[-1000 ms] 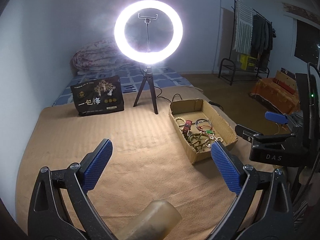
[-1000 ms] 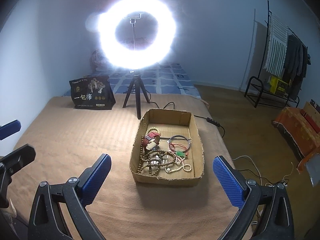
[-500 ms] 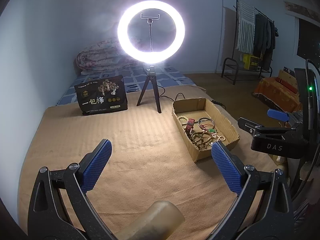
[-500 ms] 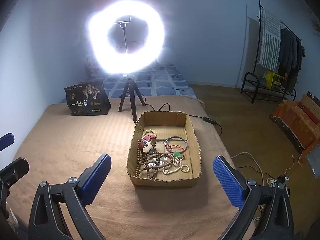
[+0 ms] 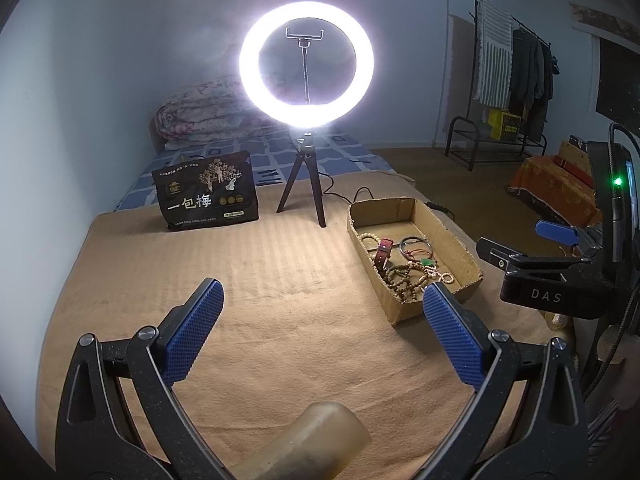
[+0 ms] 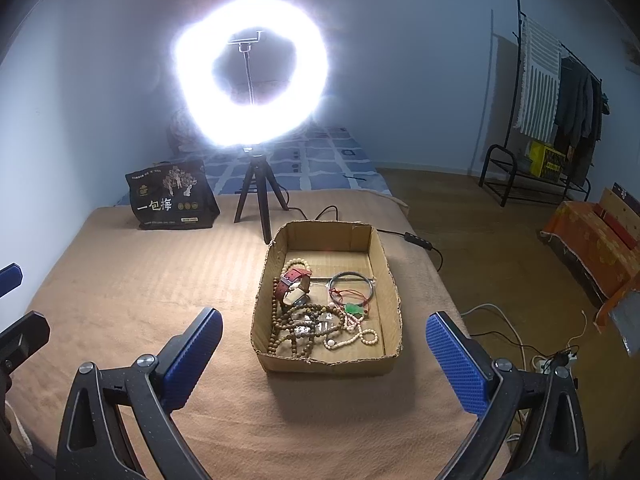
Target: Organize jewelry
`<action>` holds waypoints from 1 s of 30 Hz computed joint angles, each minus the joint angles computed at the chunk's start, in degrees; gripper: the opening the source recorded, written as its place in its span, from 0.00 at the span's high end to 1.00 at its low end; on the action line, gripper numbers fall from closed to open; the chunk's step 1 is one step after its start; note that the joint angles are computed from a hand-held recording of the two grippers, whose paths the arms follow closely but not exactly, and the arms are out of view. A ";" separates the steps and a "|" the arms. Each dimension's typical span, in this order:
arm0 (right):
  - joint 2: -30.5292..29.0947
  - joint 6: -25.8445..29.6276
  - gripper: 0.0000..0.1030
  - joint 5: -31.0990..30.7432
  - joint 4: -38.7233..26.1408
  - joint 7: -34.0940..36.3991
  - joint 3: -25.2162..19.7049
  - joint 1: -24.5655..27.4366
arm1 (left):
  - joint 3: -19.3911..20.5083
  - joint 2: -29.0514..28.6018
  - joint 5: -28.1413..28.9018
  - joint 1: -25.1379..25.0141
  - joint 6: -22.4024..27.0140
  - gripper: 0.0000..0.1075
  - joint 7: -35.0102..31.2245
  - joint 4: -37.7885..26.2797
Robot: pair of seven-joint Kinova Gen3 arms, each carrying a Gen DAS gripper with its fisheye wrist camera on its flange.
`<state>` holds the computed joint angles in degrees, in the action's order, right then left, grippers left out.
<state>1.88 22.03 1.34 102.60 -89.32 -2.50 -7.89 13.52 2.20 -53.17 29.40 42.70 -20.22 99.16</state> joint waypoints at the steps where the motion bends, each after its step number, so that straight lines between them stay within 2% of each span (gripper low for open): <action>1: -0.01 0.04 0.00 -0.06 -0.02 0.09 0.00 0.01 | -0.01 0.03 -0.07 0.01 0.06 0.05 0.08 -0.02; 30: 0.86 0.71 0.00 3.54 -0.38 -2.79 0.06 -0.86 | -0.45 0.70 -1.62 0.58 1.74 0.05 1.40 -0.31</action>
<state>2.73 22.74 4.88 102.22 -92.11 -2.45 -8.75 13.07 2.90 -54.79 29.98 44.44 -18.82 98.85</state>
